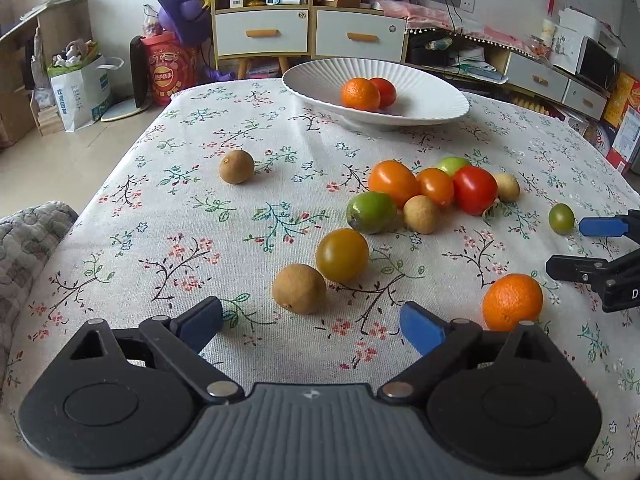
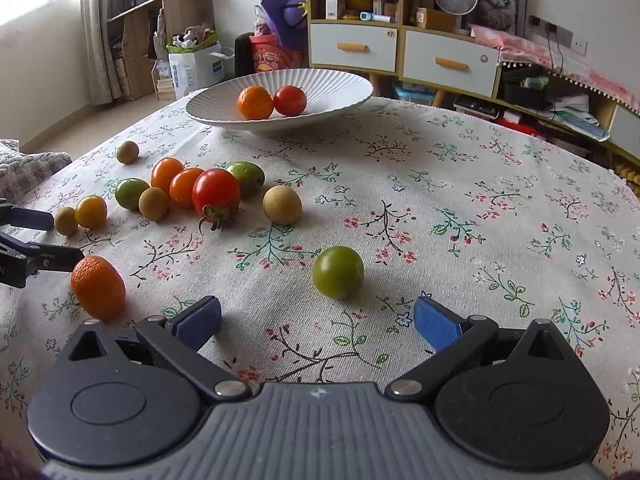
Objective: Organize fruits
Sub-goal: 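Grasp the brown kiwi with the left tool while the right tool grasps the green lime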
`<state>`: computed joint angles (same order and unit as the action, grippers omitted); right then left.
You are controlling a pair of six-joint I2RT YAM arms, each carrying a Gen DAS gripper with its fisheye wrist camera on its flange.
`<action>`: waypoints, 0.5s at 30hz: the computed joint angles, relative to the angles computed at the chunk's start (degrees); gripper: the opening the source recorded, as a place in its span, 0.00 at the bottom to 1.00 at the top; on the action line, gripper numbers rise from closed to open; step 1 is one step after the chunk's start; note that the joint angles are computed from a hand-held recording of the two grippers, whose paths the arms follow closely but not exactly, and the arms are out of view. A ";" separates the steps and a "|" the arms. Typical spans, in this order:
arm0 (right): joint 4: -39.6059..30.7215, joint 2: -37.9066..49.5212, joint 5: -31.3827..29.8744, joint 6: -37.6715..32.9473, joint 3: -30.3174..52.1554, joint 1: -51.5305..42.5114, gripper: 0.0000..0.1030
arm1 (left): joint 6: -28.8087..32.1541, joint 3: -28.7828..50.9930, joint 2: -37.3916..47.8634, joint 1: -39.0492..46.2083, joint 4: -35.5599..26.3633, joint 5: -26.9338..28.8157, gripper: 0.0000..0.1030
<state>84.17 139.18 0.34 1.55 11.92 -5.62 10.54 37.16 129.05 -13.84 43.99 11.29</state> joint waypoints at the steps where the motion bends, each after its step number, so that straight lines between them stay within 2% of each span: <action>1: -0.53 -0.27 -0.13 -0.13 0.18 -0.20 0.99 | -0.07 -0.10 -0.14 0.11 0.09 -0.09 0.88; 3: -1.20 -0.91 -0.48 -0.27 0.25 -0.45 0.95 | -0.14 -0.01 -0.29 0.22 0.12 -0.10 0.80; 15: -5.95 -4.75 0.26 0.49 1.20 -0.34 0.63 | 0.96 -0.51 -1.51 -0.53 -0.64 0.29 0.50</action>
